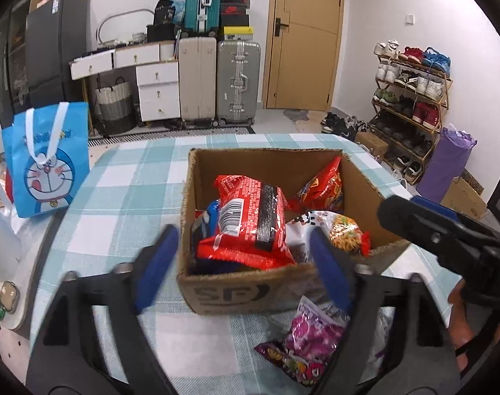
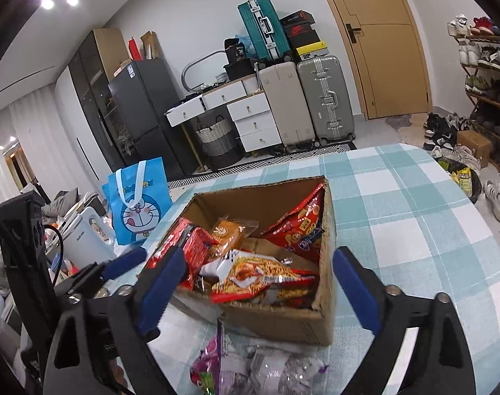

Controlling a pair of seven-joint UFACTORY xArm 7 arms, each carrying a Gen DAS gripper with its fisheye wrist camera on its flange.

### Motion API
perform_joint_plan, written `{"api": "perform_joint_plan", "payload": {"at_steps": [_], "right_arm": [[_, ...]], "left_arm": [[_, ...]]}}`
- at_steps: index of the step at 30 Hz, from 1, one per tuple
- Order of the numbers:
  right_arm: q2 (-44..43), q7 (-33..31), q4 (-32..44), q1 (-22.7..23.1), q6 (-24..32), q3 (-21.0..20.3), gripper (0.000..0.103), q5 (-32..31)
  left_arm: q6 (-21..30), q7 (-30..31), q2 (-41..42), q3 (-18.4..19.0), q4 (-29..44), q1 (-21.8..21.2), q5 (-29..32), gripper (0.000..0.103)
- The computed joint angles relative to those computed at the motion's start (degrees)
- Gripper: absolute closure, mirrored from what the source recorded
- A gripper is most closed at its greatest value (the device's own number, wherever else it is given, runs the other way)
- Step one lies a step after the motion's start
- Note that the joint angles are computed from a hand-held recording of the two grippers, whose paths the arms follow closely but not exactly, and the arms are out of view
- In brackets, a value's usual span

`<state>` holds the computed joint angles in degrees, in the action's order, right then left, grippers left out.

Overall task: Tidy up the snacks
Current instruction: 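Lower both held packs into the box and open both tools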

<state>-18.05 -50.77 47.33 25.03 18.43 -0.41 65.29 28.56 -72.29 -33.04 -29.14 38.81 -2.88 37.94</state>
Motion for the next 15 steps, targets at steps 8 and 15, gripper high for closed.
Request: {"api": "perform_joint_plan", "payload": {"at_steps": [8, 15], "right_arm": [[-8.23, 5.36, -6.60, -2.02, 6.72, -2.55, 0.001, -5.85], [-11.96, 10.90, -10.34, -2.36, 7.80, -1.81, 0.001, -15.58]], "left_arm": [[3.37, 3.28, -9.74, 0.18, -4.49, -6.46, -6.79, 0.001], [9.41, 4.76, -14.18, -2.75, -5.33, -9.47, -12.08, 0.001]]}}
